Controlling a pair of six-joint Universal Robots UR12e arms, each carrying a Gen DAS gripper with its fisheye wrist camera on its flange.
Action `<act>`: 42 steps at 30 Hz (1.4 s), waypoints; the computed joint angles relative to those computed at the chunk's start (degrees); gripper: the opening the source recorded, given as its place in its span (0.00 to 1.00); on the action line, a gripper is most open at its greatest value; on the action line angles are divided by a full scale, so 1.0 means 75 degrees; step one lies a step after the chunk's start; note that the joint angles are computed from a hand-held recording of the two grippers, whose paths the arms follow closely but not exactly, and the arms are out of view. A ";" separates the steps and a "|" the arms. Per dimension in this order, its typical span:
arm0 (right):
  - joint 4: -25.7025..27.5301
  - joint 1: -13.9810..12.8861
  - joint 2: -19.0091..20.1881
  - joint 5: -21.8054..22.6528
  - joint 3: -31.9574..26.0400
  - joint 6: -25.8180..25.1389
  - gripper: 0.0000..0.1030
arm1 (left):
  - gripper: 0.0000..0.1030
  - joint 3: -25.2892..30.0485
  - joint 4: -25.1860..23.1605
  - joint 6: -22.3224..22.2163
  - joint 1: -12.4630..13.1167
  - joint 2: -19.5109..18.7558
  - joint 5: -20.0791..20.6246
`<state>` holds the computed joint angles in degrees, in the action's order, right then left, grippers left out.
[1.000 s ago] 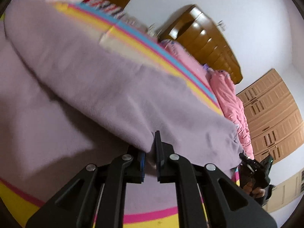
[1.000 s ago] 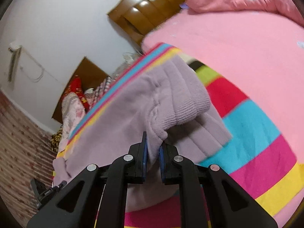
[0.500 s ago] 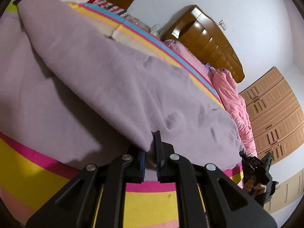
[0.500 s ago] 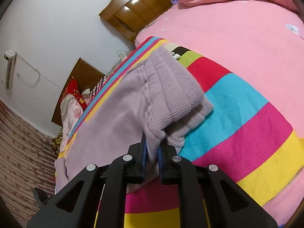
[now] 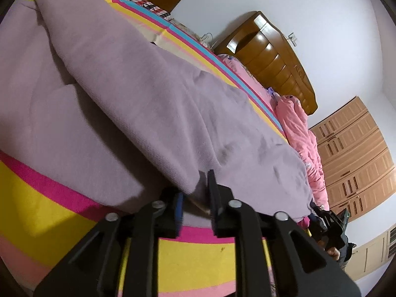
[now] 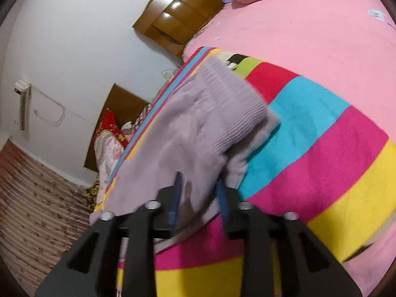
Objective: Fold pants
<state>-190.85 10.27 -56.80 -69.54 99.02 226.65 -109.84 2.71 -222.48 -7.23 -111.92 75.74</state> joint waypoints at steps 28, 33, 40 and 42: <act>0.0326 0.0327 -0.0194 0.0067 0.0093 -0.0838 0.08 | 0.05 -0.0364 0.0701 0.0427 -0.0289 0.0489 0.1896; 0.0359 0.0308 -0.0091 0.0092 0.0075 -0.0789 0.08 | 0.05 -0.0399 0.0539 -0.0005 -0.0097 0.0150 0.1531; 0.0540 0.0361 -0.0123 -0.0074 0.0027 -0.0959 0.08 | 0.06 -0.0359 0.0421 0.0282 -0.0162 0.0229 0.1751; 0.0413 0.0366 -0.0102 -0.0005 0.0055 -0.0753 0.10 | 0.09 -0.0319 0.0194 0.0242 -0.0153 0.0180 0.1668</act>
